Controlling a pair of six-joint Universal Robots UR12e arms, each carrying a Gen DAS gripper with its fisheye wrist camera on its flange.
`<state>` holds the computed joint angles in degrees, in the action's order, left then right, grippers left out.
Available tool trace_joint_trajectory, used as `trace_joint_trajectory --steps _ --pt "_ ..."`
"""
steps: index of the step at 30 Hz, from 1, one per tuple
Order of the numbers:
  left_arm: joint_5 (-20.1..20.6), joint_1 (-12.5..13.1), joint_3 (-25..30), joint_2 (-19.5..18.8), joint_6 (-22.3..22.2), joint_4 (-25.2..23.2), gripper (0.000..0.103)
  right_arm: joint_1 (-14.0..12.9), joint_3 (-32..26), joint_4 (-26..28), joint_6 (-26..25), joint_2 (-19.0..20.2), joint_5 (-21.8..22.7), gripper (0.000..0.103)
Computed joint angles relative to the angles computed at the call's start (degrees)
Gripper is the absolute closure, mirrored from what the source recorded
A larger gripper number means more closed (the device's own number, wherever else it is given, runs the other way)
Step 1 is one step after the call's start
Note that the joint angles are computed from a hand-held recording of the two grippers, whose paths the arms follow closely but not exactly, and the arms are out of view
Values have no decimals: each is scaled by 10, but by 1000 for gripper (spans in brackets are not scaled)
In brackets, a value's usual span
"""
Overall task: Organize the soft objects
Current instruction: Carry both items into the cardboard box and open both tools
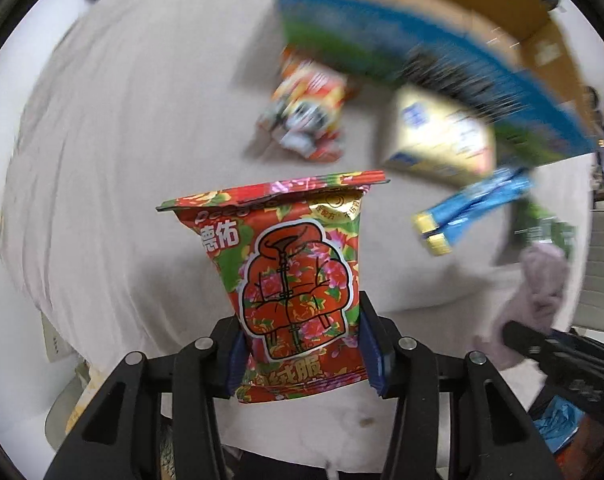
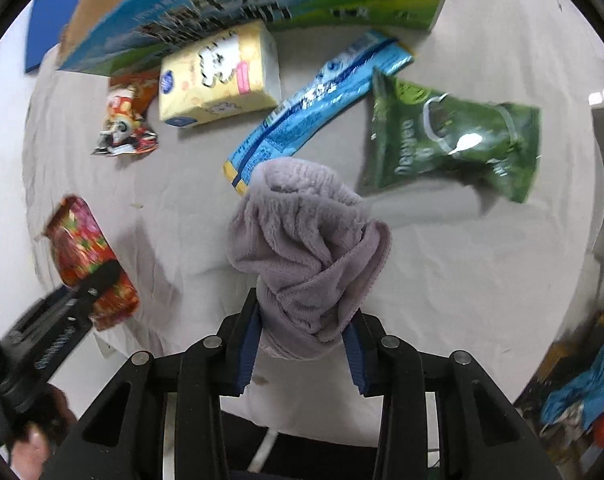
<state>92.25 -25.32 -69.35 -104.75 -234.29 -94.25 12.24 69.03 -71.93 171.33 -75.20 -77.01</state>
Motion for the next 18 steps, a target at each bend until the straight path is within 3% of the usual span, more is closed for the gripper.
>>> trace_joint_trajectory --steps 4,8,12,14,18 --pt "-42 2 32 -11 28 66 59 -13 -45 13 -23 12 22 63" --pt "-35 17 118 -42 89 45 59 -30 -103 23 -40 26 43 63" --pt "-48 30 196 -84 136 39 59 -37 -188 34 -35 66 65 63" --pt "-52 42 226 -92 165 25 59 -34 -240 33 -31 94 56 63" --pt "-59 60 304 -146 223 3 59 -25 -364 64 -24 165 24 63"
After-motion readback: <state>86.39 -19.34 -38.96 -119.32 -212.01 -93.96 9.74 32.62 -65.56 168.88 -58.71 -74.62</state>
